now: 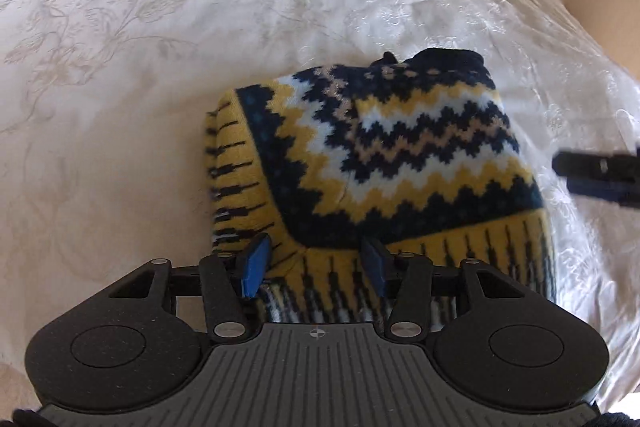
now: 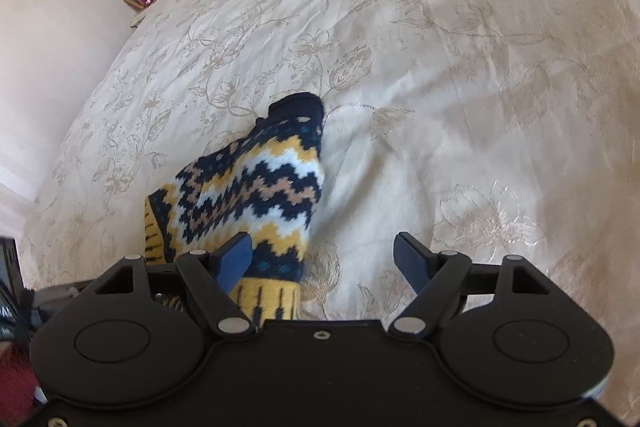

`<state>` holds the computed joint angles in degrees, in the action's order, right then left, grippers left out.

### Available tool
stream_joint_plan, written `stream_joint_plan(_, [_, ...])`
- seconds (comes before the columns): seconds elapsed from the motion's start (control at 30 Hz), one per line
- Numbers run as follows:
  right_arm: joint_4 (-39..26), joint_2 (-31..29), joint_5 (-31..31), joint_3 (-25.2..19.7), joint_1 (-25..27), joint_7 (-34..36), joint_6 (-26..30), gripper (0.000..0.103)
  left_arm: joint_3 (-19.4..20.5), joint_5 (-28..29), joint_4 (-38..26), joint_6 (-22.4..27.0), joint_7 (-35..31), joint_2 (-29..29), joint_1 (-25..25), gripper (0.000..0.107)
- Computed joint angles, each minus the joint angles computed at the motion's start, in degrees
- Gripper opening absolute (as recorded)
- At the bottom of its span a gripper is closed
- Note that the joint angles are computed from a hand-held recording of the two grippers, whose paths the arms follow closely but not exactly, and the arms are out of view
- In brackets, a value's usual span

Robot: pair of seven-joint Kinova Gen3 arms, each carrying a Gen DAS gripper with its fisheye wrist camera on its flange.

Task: Fold small clothes
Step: 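Lay the folded side down and open the left gripper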

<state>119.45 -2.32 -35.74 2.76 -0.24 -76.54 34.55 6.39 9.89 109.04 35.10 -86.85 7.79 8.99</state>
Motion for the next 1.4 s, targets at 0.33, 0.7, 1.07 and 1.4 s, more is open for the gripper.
stream_joint_plan(0.33, [-14.35, 16.27, 13.08, 5.78, -10.55, -9.46, 4.75, 0.083, -0.37, -3.04, -0.7, 1.0, 6.5, -0.22, 1.55, 0.049])
stream_joint_plan(0.7, [-9.81, 9.8, 20.48, -6.71, -1.66, -10.69, -1.36, 0.092, -0.08, -2.85, -1.99, 2.8, 5.88, 0.35, 1.1, 0.051])
stream_joint_plan(1.07, [-1.63, 5.18, 27.91, -6.75, -8.23, -20.35, 0.26, 0.093, 0.04, -7.3, -1.42, 0.67, 8.11, 0.77, 3.68, 0.07])
stream_joint_plan(1.4, [0.58, 6.45, 28.98, -6.89, -9.17, -19.8, -4.68, 0.102, 0.93, -6.97, -1.61, 0.13, 5.0, 1.67, 3.63, 0.099])
